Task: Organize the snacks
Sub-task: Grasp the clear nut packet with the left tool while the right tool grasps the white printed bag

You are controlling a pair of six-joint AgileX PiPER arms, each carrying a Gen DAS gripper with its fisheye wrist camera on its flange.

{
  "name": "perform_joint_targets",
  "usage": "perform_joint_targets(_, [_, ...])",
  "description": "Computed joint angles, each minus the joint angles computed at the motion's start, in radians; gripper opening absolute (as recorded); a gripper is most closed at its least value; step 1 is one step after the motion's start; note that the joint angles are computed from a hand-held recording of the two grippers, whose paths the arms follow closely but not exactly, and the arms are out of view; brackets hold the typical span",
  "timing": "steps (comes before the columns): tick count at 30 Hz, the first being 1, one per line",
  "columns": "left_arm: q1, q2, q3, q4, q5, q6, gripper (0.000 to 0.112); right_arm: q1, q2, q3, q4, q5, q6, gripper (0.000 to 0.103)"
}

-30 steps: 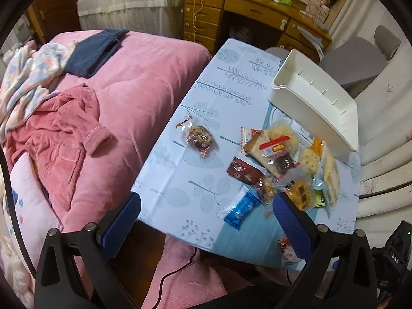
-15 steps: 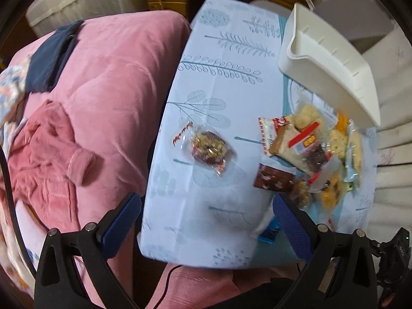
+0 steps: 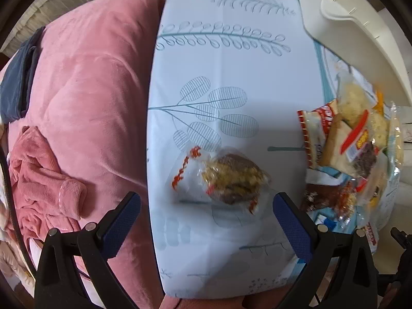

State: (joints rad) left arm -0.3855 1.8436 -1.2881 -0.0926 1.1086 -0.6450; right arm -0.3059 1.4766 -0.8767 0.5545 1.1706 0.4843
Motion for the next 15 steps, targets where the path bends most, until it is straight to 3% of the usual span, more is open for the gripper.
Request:
perform_joint_targets(7, [0.034, 0.069, 0.004, -0.062, -0.048, 0.090, 0.094, 0.090, 0.039, 0.027, -0.060, -0.110, 0.101, 0.092])
perform_joint_targets(11, [0.051, 0.080, 0.026, -0.107, -0.091, 0.146, 0.076, 0.159, 0.059, -0.010, -0.138, -0.108, 0.170, 0.092])
perform_joint_targets(15, [0.033, 0.099, 0.007, -0.080, -0.086, 0.141, 0.065, 0.229, 0.067, -0.035, -0.206, -0.095, 0.231, 0.082])
